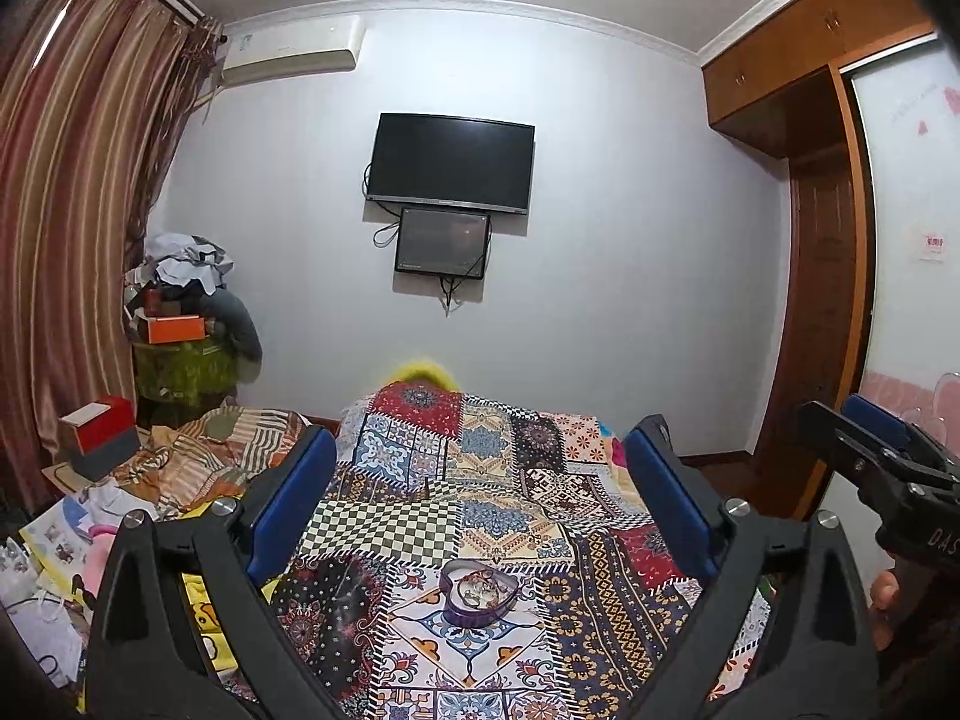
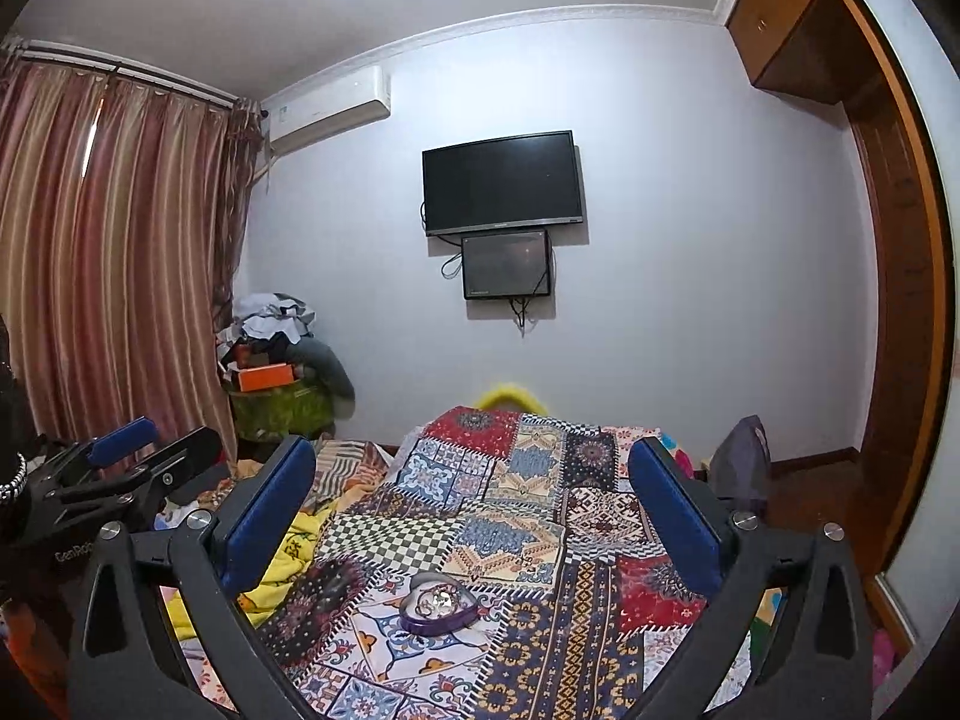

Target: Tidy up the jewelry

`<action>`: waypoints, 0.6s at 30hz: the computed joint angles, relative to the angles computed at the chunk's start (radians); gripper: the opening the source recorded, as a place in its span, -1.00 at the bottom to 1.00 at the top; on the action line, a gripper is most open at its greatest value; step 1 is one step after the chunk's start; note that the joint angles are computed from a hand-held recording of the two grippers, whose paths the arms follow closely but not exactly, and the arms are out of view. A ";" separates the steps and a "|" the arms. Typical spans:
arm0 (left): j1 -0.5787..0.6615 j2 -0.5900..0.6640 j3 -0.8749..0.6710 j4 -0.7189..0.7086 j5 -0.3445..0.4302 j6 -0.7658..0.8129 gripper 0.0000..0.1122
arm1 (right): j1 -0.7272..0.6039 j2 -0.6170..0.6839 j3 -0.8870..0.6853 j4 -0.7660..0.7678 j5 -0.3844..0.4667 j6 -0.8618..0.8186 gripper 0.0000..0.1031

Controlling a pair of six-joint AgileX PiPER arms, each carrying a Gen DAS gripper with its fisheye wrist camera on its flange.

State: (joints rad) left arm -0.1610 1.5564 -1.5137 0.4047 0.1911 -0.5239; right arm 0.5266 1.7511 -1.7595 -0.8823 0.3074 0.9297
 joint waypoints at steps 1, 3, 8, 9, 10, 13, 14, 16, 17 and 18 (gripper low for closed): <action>-0.004 0.000 0.001 0.021 -0.001 -0.017 0.74 | -0.002 -0.005 0.010 -0.006 -0.005 0.008 1.00; -0.007 0.003 -0.007 0.017 0.000 -0.009 0.74 | -0.005 -0.009 0.015 -0.007 -0.008 0.010 1.00; -0.022 -0.001 0.007 0.129 -0.005 -0.106 0.78 | -0.004 -0.013 0.025 -0.011 -0.009 0.015 1.00; -0.023 0.000 0.007 0.130 -0.006 -0.106 0.78 | -0.004 -0.010 0.020 0.000 -0.007 0.004 1.00; -0.024 0.002 0.004 0.122 -0.004 -0.097 0.78 | -0.003 -0.008 0.019 0.001 -0.005 0.002 1.00; -0.028 0.003 0.002 0.110 0.001 -0.086 0.80 | 0.000 -0.007 0.017 0.013 -0.001 -0.011 1.00; -0.029 0.003 0.001 0.103 0.003 -0.079 0.81 | 0.001 -0.006 0.014 0.019 0.001 -0.017 1.00; -0.032 0.005 -0.001 0.118 0.007 -0.091 0.82 | 0.001 -0.005 0.011 0.027 0.004 -0.027 1.00; -0.029 0.004 0.000 0.111 0.006 -0.083 0.82 | 0.001 -0.006 0.010 0.032 0.005 -0.033 1.00; -0.030 0.005 -0.001 0.119 0.008 -0.089 0.82 | 0.001 -0.005 0.008 0.038 0.005 -0.038 1.00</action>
State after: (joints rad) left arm -0.1914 1.5615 -1.5144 0.5240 0.1989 -0.6124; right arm 0.5273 1.7465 -1.7513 -0.8445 0.3127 0.8913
